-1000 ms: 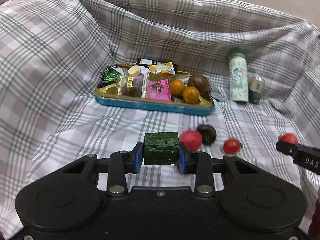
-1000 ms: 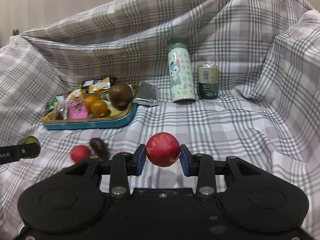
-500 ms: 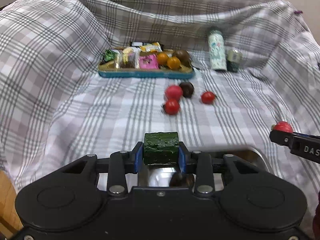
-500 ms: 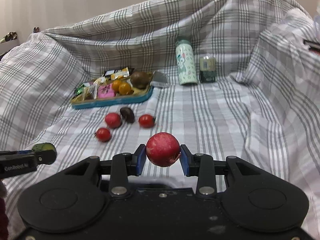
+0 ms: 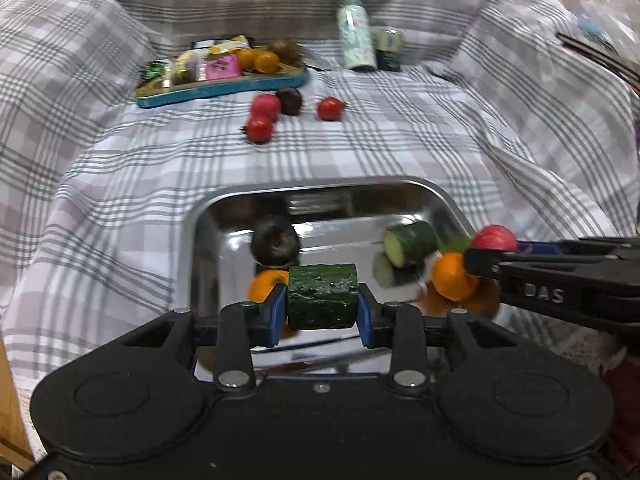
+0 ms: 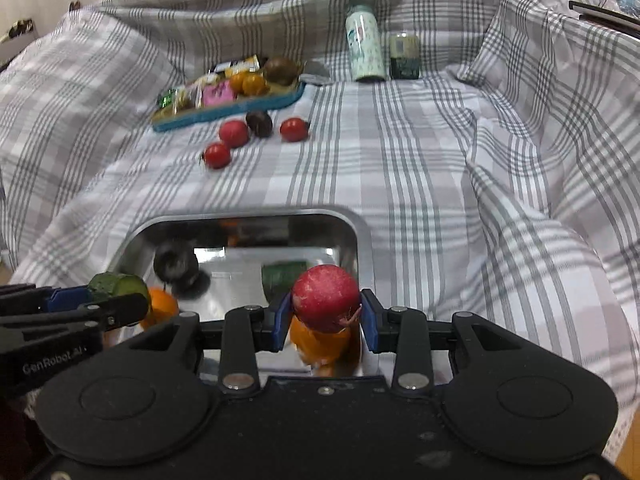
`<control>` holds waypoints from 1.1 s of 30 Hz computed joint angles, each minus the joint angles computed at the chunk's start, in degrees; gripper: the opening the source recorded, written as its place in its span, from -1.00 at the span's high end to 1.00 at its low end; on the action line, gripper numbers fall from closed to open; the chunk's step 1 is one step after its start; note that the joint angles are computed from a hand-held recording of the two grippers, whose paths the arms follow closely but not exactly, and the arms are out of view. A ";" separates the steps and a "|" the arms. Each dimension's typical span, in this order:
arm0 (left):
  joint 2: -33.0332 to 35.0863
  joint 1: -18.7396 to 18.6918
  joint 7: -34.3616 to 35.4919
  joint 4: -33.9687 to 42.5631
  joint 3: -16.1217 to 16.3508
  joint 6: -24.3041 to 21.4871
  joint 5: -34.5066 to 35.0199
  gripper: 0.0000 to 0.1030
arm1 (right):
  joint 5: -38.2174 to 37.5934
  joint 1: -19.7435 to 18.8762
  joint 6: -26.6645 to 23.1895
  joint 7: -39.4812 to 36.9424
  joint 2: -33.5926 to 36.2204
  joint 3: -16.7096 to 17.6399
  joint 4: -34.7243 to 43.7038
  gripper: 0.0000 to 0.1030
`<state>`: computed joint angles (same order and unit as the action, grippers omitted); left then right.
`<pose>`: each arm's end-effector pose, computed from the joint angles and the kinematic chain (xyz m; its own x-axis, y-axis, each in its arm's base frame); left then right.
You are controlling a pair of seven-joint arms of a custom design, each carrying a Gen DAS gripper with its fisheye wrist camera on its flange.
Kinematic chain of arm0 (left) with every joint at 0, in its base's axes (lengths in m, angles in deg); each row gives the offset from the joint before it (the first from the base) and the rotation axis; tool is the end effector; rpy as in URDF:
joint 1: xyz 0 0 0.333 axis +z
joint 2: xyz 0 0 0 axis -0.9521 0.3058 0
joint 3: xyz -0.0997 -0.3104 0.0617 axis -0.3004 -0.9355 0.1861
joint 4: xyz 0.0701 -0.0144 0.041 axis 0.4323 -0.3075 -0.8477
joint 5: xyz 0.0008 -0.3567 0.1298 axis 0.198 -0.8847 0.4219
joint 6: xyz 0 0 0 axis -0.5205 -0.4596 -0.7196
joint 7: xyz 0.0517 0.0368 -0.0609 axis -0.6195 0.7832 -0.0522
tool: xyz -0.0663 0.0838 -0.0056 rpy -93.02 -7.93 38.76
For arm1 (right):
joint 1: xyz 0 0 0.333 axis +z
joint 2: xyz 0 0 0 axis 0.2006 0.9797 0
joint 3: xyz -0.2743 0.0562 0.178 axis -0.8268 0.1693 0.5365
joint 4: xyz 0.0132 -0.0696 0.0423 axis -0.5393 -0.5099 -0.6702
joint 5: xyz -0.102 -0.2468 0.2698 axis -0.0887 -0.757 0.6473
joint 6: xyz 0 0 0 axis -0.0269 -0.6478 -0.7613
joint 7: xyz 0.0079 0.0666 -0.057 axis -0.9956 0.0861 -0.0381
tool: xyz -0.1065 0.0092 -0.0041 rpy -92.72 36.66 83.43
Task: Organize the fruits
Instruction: 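Lower the cucumber into the tray and open the left gripper while the right releases the plum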
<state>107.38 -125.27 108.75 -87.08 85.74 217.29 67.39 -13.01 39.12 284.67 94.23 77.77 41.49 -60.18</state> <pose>0.5449 -0.3231 0.3107 -0.2029 -0.9767 0.0702 -0.7548 0.1103 -0.6467 0.5497 0.1304 0.3027 0.0083 -0.9964 -0.0847 -0.7484 0.0499 -0.6614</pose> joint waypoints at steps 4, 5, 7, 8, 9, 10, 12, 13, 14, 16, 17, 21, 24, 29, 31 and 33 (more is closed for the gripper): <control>0.34 1.61 0.48 1.18 -2.21 -1.12 0.32 0.14 | -1.04 -1.16 -0.47 -0.12 -0.73 1.34 -0.96 0.27; 0.36 2.16 0.41 1.40 -2.83 -1.29 0.63 0.14 | -1.52 -1.77 -0.54 -0.01 -0.81 1.92 -1.04 0.27; 0.42 2.69 0.00 1.69 -3.34 -1.53 1.28 0.14 | -2.32 -2.65 -0.55 0.32 -0.77 2.76 -1.00 0.27; 0.42 2.91 -0.22 1.83 -3.54 -1.75 1.66 0.14 | -2.87 -3.41 -0.59 0.57 -0.84 3.44 -0.95 0.27; 0.34 3.23 -0.41 1.87 -3.79 -1.93 2.09 0.14 | -3.53 -4.31 -0.61 0.85 -0.94 4.24 -0.94 0.27; 0.27 3.54 -0.64 1.88 -4.02 -2.14 2.54 0.14 | -4.28 -5.33 -0.53 1.18 -1.02 5.15 -1.00 0.27; 0.23 3.84 -1.43 1.83 -4.09 -2.06 3.45 0.14 | -5.58 -6.80 -0.65 1.73 -1.06 6.40 -0.84 0.27; 0.22 2.95 -2.15 1.56 -3.01 -1.68 3.91 0.14 | -6.27 -7.61 -0.62 2.08 -1.09 7.11 -0.88 0.27; 0.30 2.23 -2.66 1.49 -2.13 -1.42 4.22 0.14 | -7.01 -8.51 -0.72 2.47 -1.12 7.92 -0.85 0.26; 0.27 1.62 -2.99 1.19 -1.29 -0.61 4.48 0.14 | -8.74 -10.80 -0.87 3.46 -1.13 9.91 -0.81 0.26; 0.28 1.50 -2.96 1.24 -1.15 -0.72 4.33 0.14 | -9.58 -11.77 -0.88 3.91 -1.17 10.70 -0.86 0.26; 0.28 2.61 -3.16 1.61 -2.25 -1.46 4.05 0.14 | -12.40 -14.33 -1.15 5.52 -1.03 12.94 -0.65 0.26; 0.26 2.85 -3.74 1.66 -2.48 -1.70 4.34 0.14 | -14.77 -17.09 -0.91 6.97 -1.00 15.31 -0.66 0.24; 0.48 1.53 -5.73 1.79 -0.89 -2.38 6.01 0.14 | -15.12 -14.71 0.91 7.50 -1.12 12.93 -1.11 0.24; 0.50 1.09 -6.65 1.79 -0.31 -2.52 6.65 0.14 | -15.41 -14.92 0.58 7.69 -1.14 13.02 -1.07 0.24; 0.58 0.37 -7.69 1.78 0.60 -2.62 7.39 0.14 | -15.64 -15.15 0.15 7.96 -1.14 13.13 -1.03 0.24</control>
<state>107.97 -124.90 101.06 -85.30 86.34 214.67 74.78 -28.65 23.98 284.81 102.19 76.63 54.62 -61.21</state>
